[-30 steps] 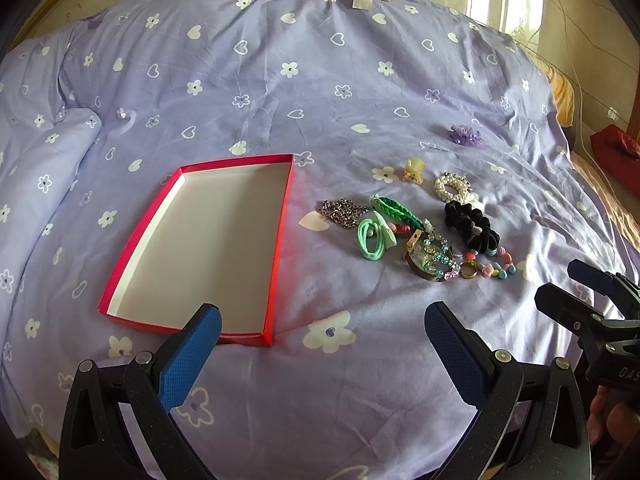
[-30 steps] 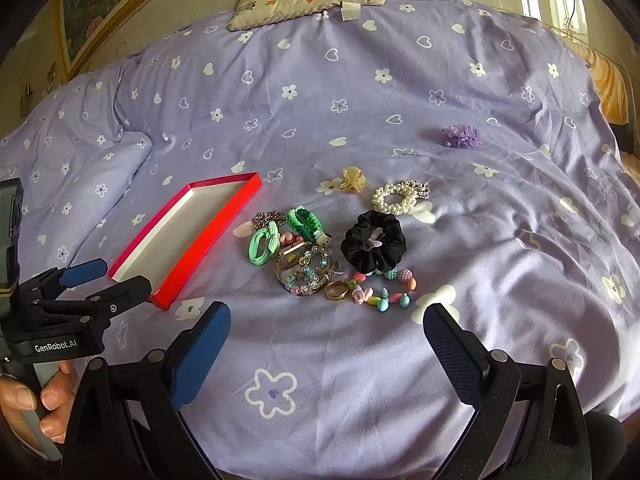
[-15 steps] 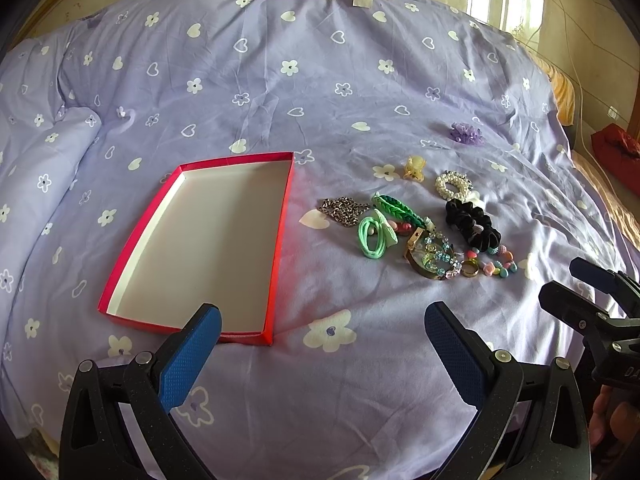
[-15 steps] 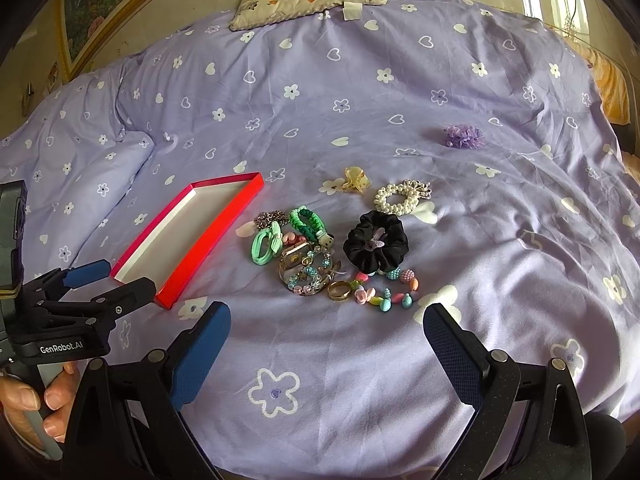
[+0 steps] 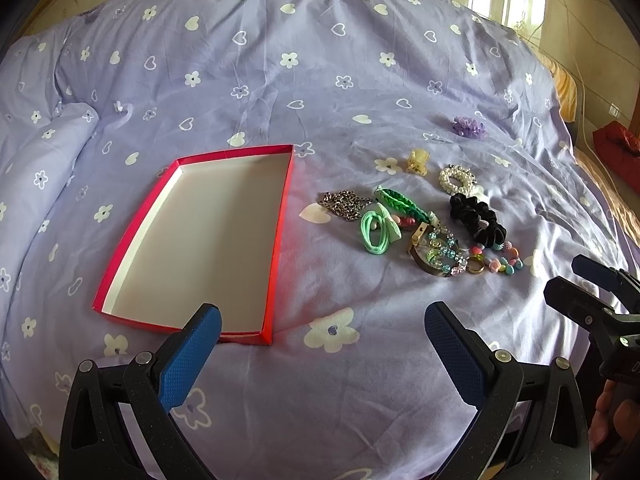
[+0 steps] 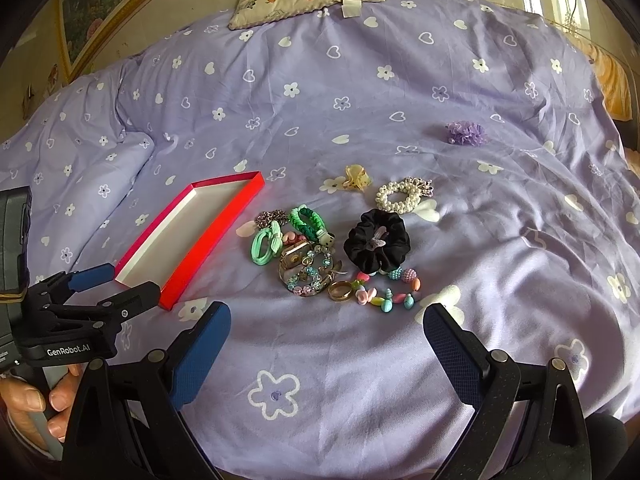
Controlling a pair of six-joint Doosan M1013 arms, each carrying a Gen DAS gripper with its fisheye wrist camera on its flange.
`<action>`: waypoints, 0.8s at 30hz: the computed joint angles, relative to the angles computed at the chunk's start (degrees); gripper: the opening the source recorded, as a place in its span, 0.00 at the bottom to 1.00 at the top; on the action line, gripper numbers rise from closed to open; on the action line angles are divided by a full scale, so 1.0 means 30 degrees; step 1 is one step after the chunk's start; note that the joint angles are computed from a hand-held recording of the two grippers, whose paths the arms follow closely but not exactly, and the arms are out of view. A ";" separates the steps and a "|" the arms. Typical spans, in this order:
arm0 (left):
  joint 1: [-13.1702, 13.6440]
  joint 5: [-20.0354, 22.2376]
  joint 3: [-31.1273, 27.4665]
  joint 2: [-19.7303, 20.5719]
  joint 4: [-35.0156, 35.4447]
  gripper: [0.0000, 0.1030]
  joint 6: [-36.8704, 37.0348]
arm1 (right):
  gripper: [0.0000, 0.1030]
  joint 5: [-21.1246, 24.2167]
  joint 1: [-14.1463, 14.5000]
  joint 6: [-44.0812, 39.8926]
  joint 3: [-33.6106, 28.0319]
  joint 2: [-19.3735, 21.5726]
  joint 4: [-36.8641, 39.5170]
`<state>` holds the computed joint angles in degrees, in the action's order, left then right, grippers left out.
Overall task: Organize jewelry
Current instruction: 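Grasp the green hair tie with the left tool while the right tool grasps the black scrunchie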
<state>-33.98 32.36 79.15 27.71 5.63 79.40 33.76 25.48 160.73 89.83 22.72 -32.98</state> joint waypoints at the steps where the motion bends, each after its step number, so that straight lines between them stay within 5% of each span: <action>1: 0.0022 0.0044 -0.0062 0.0046 -0.0079 0.99 0.0066 | 0.95 -0.0021 -0.0010 -0.0041 -0.0019 0.0020 0.0075; 12: 0.0601 0.1633 -0.2389 0.1666 -0.2226 0.95 0.1952 | 0.92 -0.0426 -0.0707 -0.1449 -0.0201 0.0345 0.1220; 18: 0.0784 0.3026 -0.4673 0.3230 -0.3568 0.79 0.3422 | 0.65 0.0018 -0.1426 -0.2642 -0.0892 0.0933 0.2158; 24: 0.0879 0.4953 -0.7321 0.5048 -0.4156 0.72 0.3947 | 0.53 0.0609 -0.2132 -0.3654 -0.1461 0.1629 0.3589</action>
